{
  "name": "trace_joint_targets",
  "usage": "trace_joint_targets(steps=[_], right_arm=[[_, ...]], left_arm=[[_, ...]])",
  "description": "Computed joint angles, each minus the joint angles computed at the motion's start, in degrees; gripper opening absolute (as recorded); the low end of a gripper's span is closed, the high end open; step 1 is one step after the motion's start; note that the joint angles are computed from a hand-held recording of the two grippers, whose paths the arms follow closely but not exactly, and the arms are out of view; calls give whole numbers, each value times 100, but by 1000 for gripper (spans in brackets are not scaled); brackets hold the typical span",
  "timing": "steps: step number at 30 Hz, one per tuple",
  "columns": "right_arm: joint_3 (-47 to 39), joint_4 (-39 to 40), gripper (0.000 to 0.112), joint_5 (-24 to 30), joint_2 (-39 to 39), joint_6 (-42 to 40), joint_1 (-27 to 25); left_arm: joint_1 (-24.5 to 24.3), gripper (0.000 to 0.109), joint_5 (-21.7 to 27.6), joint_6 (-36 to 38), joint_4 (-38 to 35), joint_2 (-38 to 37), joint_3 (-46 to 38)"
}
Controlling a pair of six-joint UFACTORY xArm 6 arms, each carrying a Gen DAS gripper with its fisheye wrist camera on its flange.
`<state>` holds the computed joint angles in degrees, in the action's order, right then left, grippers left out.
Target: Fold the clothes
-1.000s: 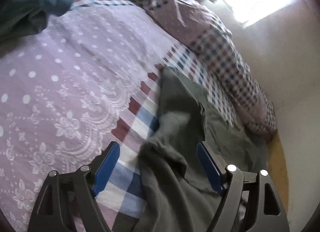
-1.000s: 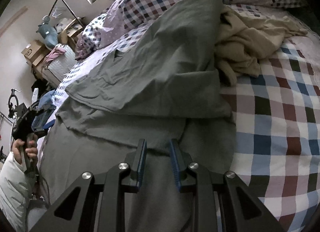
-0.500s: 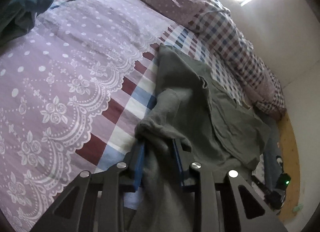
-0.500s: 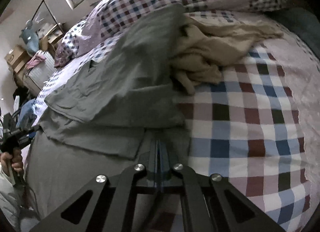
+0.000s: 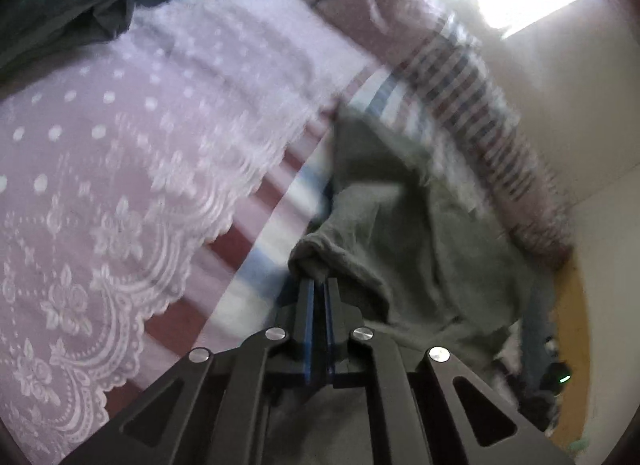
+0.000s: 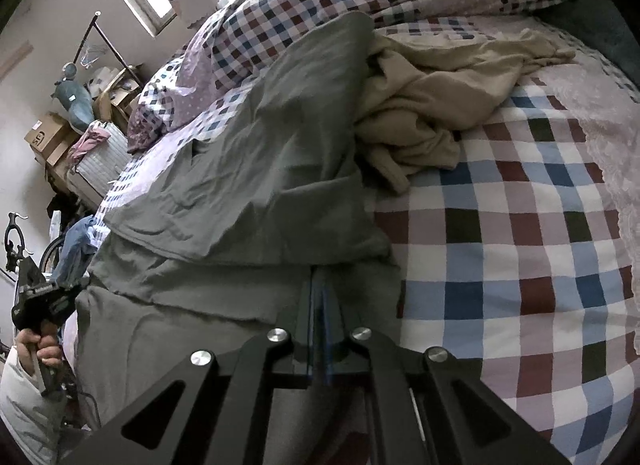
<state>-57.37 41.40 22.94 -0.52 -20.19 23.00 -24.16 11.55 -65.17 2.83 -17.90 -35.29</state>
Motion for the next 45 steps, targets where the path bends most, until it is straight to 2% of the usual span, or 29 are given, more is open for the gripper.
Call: trace_joint_targets(steps=[2,4,5,6,8,10,13,17,18,19,22,24,25,27,32,37,38,40,42,45], right_arm=[[-74,-96,4,-19,87,46,30],[-100,-16,4,-26,98,-66,40],[-104,45,4,-39,93,-139,48],[-107,113,4,-52,86,-219,56],[-99,366,4,-106,51,-471,77],[-97,601,4,-152,23,-696,95],[-82,877,4,-214,-23,-957,114],[-82,904,4,-266,-23,-992,135],[-81,911,4,-275,-24,-1009,139],[-75,903,4,-291,-27,-1013,143],[-76,867,4,-306,-28,-1030,155],[-78,832,4,-299,-21,-1033,156],[-79,842,4,-296,-18,-1053,153],[-84,822,4,-303,-4,-1060,139],[-24,718,4,-371,-30,-996,112],[2,757,4,-420,-61,-1083,137],[1,788,4,-416,-73,-1139,146],[-1,847,4,-410,-99,-1244,165],[3,936,4,-420,-136,-1327,170],[8,1087,4,-436,-181,-1427,159]], left_arm=[[32,5,4,65,-55,5,-19],[175,13,23,-298,352,-109,-43],[264,29,-9,-517,623,-164,-50],[383,53,-155,-692,889,-181,-63],[607,75,-551,-620,1003,-64,-170],[685,76,-516,125,485,344,-625],[737,76,13,796,257,1200,-1688],[804,75,1017,930,482,2293,-3079],[816,72,1243,956,522,2524,-3367],[820,67,1444,991,552,2732,-3620],[822,43,2123,1171,596,3330,-4370],[841,10,2273,1250,595,3586,-4654],[852,4,2295,1244,628,3687,-4762],[864,1,2342,1250,729,3879,-5004],[823,1,2451,1223,1258,4175,-5728],[930,3,3109,1245,1143,4531,-6185],[977,5,3070,1280,984,4468,-6047],[1082,19,2555,1400,505,4027,-5295],[1099,43,1893,1503,243,3467,-4488],[955,64,714,1999,-583,2630,-3321]])
